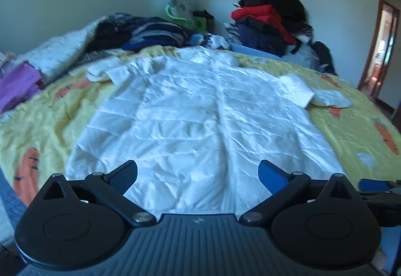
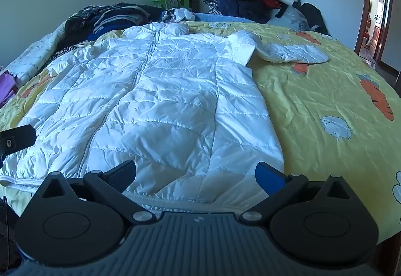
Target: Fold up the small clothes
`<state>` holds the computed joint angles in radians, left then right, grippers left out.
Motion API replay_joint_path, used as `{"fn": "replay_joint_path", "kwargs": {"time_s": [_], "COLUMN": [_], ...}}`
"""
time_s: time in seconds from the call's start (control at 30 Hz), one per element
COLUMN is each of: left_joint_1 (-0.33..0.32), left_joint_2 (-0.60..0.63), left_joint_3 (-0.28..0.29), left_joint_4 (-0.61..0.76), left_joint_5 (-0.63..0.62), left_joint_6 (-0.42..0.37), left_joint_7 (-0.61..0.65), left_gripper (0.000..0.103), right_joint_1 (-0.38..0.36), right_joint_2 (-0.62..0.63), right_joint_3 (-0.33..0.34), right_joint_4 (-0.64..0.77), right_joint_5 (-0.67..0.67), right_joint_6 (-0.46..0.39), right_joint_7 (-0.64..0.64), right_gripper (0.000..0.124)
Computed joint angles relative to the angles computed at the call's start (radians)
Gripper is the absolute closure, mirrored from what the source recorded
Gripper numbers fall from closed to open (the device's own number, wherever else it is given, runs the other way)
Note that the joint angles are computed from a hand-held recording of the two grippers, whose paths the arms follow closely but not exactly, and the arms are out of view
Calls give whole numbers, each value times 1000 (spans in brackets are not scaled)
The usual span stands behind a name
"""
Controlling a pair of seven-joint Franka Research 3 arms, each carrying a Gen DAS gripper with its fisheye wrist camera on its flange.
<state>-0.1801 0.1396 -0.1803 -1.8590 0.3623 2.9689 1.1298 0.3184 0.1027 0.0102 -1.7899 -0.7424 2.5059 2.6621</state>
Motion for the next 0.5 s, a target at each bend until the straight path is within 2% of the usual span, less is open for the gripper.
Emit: {"fn": "replay_joint_path", "kwargs": {"time_s": [0.03, 0.1, 0.13, 0.17, 0.27, 0.3, 0.5], "left_joint_1": [-5, -36, -33, -15, 7, 38, 16], "left_joint_2": [-3, -13, -8, 4, 15, 1, -3], "left_joint_3": [5, 36, 26, -1, -21, -45, -29], "left_joint_4": [-1, 0, 13, 35, 26, -1, -2], "left_joint_5": [8, 101, 93, 18, -66, -144, -139], "left_joint_6": [-7, -28, -57, -92, -48, -10, -31], "left_joint_7": [-19, -128, -126, -65, -20, 47, 64], "left_gripper": [0, 0, 0, 0, 0, 0, 0], "right_joint_1": [0, 1, 1, 0, -1, -2, -3], "right_joint_2": [1, 0, 0, 0, 0, -1, 2], "right_joint_3": [0, -2, -1, -1, -2, -2, -1], "right_joint_4": [1, -2, -2, -2, -5, -4, -7], "right_joint_5": [0, -13, -12, -9, -8, -5, 1], "right_joint_6": [1, 4, 5, 6, 12, 12, 17], "right_joint_7": [1, 8, 8, 6, 8, 5, 0], "right_gripper": [21, 21, 21, 21, 21, 21, 21]}}
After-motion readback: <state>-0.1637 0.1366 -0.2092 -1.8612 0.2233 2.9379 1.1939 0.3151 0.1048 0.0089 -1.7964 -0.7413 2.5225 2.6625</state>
